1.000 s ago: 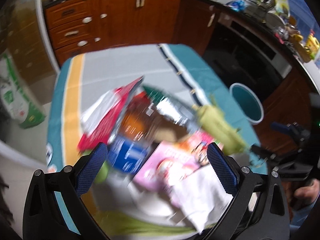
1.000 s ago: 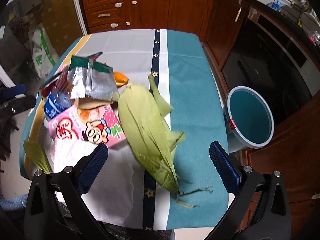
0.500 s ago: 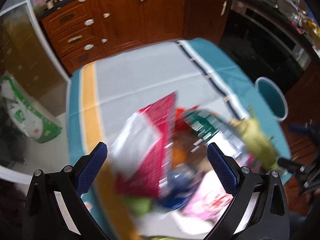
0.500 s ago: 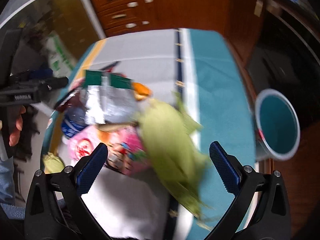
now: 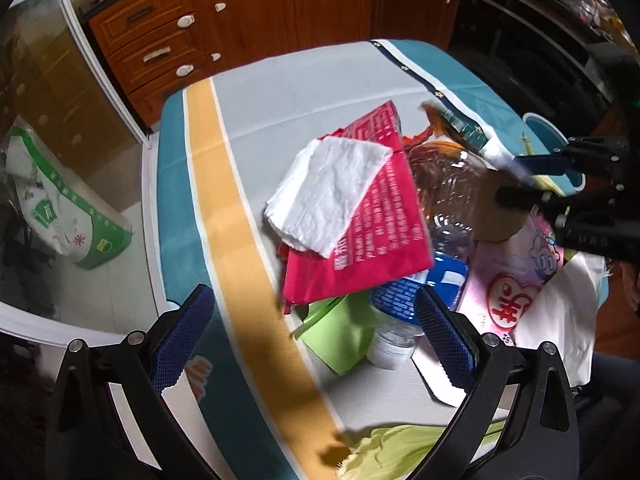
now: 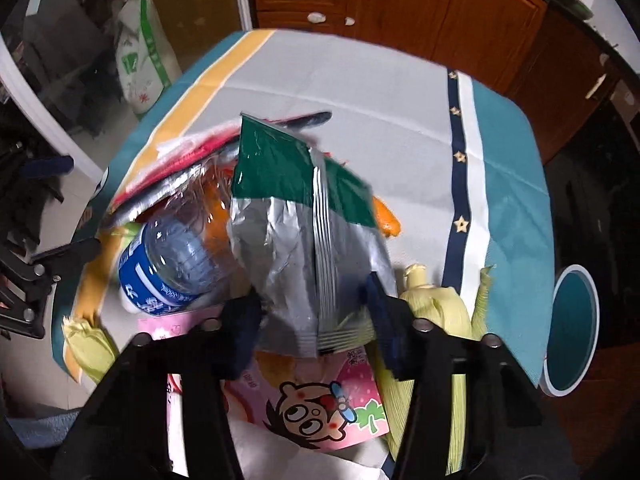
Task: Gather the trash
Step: 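Grasp the silver-green chip bag with the right gripper while the left grasps a red wrapper, then carry both wrappers over the teal bin and open both grippers to drop them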
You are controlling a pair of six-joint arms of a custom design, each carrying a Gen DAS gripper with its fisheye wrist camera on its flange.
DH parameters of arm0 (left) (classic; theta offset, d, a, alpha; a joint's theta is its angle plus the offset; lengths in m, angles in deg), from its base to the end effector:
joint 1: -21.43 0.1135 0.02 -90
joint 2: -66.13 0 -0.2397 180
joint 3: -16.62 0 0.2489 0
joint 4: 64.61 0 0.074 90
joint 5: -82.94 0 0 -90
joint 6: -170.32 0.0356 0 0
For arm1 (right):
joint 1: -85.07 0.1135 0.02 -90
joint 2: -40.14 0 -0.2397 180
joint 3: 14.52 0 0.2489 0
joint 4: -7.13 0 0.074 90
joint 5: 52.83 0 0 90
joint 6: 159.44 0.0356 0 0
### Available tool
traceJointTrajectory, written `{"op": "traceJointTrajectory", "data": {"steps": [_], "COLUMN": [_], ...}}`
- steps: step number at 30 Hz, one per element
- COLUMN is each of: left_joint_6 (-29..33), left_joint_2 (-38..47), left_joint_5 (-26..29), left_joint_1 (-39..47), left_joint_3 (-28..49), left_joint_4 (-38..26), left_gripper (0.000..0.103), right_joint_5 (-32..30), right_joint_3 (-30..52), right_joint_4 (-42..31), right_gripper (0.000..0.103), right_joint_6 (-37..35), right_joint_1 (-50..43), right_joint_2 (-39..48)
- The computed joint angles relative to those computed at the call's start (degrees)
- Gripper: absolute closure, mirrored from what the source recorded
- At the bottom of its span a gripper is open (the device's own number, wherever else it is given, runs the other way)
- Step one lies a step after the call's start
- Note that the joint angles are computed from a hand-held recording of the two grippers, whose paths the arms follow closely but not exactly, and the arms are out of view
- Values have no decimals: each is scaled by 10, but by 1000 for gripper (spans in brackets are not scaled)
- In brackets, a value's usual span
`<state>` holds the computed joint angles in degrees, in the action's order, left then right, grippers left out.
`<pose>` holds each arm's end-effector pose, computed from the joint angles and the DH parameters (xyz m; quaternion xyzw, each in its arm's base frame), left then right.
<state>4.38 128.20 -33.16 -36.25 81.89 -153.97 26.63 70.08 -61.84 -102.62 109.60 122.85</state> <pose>0.1006 -0.1297 0.2334 -0.1620 0.9601 0.0589 0.2203 0.2528 0.1225 0.2591 -0.4870 0.8459 0.0748 0.2041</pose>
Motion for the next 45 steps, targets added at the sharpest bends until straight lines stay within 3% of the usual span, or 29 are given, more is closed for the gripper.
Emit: {"op": "traceJointTrajectory", "data": {"steps": [1, 4, 8, 13, 15, 16, 17, 19, 23, 32, 36, 42, 45], "left_joint_6": [12, 25, 36, 62, 68, 69, 70, 68, 52, 101, 124, 217, 265], "left_joint_2": [3, 27, 55, 63, 78, 79, 75, 78, 73, 88, 148, 294, 353], "left_joint_5": [-2, -30, -55, -55, -56, -57, -56, -58, -87, -91, -100, -70, -22], "left_joint_1": [9, 12, -1, 27, 33, 36, 37, 38, 21, 26, 39, 55, 76], "left_joint_3": [-2, 7, 25, 22, 30, 31, 30, 45, 103, 248, 331, 467, 534], "left_joint_4": [7, 11, 12, 32, 38, 44, 51, 49, 16, 3, -7, 35, 77], "left_gripper": [4, 4, 16, 23, 44, 62, 88, 98, 100, 100, 100, 100, 100], "right_joint_5": [-2, -24, -37, -49, -54, -57, -61, -69, -91, -169, -203, -258, -272], "right_joint_3": [7, 40, 60, 73, 76, 75, 77, 80, 99, 175, 216, 373, 457], "right_joint_4": [-1, -24, -38, -49, -49, -49, -49, -51, -64, -128, -154, -243, -282], "right_gripper": [85, 88, 88, 88, 88, 88, 88, 88, 88, 88, 88, 88, 88], "right_joint_6": [4, 20, 21, 27, 30, 29, 28, 22, 9, -36, -62, -88, -102], "right_joint_1": [-4, -21, -40, -51, -56, -59, -62, -73, -102, -203, -257, -362, -410], "right_joint_2": [3, 16, 19, 30, 33, 32, 31, 30, 35, 80, 107, 227, 287]}}
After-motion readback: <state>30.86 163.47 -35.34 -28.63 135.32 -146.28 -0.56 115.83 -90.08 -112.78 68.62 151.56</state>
